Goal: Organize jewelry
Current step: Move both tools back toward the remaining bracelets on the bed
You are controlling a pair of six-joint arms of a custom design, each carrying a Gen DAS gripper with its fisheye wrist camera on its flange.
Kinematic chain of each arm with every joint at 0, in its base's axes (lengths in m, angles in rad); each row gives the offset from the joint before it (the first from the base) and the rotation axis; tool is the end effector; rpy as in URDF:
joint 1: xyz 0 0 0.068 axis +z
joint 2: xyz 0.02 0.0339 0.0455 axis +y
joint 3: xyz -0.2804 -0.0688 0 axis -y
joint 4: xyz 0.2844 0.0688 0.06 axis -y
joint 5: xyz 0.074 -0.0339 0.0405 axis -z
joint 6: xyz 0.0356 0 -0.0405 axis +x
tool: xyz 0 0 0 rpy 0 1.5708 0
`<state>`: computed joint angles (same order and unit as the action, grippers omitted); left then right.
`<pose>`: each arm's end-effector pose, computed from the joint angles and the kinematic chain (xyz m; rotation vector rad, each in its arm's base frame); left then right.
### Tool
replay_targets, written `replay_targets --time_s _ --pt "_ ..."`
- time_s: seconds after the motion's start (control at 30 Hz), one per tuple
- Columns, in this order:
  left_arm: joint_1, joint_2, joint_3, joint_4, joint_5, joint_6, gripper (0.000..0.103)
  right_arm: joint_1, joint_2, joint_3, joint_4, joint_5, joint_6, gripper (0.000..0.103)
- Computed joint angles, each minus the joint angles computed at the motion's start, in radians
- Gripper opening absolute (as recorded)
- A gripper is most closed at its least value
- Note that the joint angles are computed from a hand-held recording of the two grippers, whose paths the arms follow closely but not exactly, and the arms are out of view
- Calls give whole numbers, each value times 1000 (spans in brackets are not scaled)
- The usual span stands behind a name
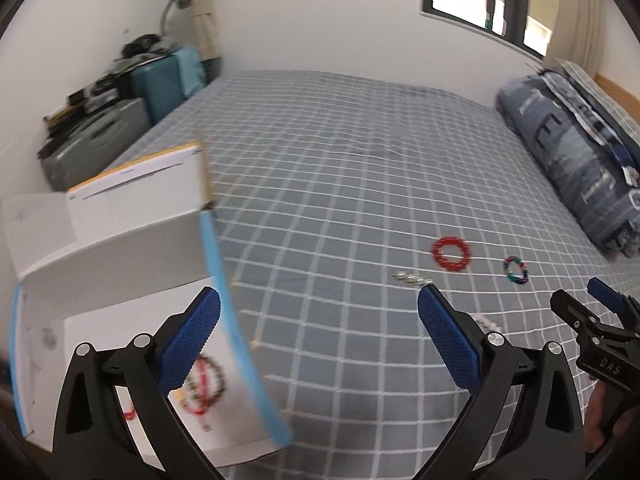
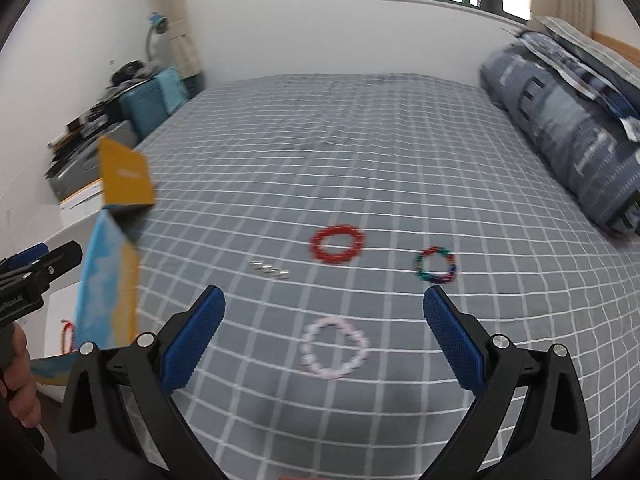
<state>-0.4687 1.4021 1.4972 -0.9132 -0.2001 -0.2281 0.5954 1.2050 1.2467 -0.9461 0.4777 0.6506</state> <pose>0.2929 -0.1404 0.3972 0.1909 2.3622 -0.0960 0.2299 0.1360 0.3641 0.2612 2.3289 0.0098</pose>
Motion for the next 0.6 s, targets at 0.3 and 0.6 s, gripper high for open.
replay_targets --time_s 0.3,0.6 --pt "-141 191 53 64 9 -33 97 -309 9 -94 102 -170 -188 96" --pt "-259 328 -2 172 -26 -54 97 -558 198 -130 276 -342 -327 95"
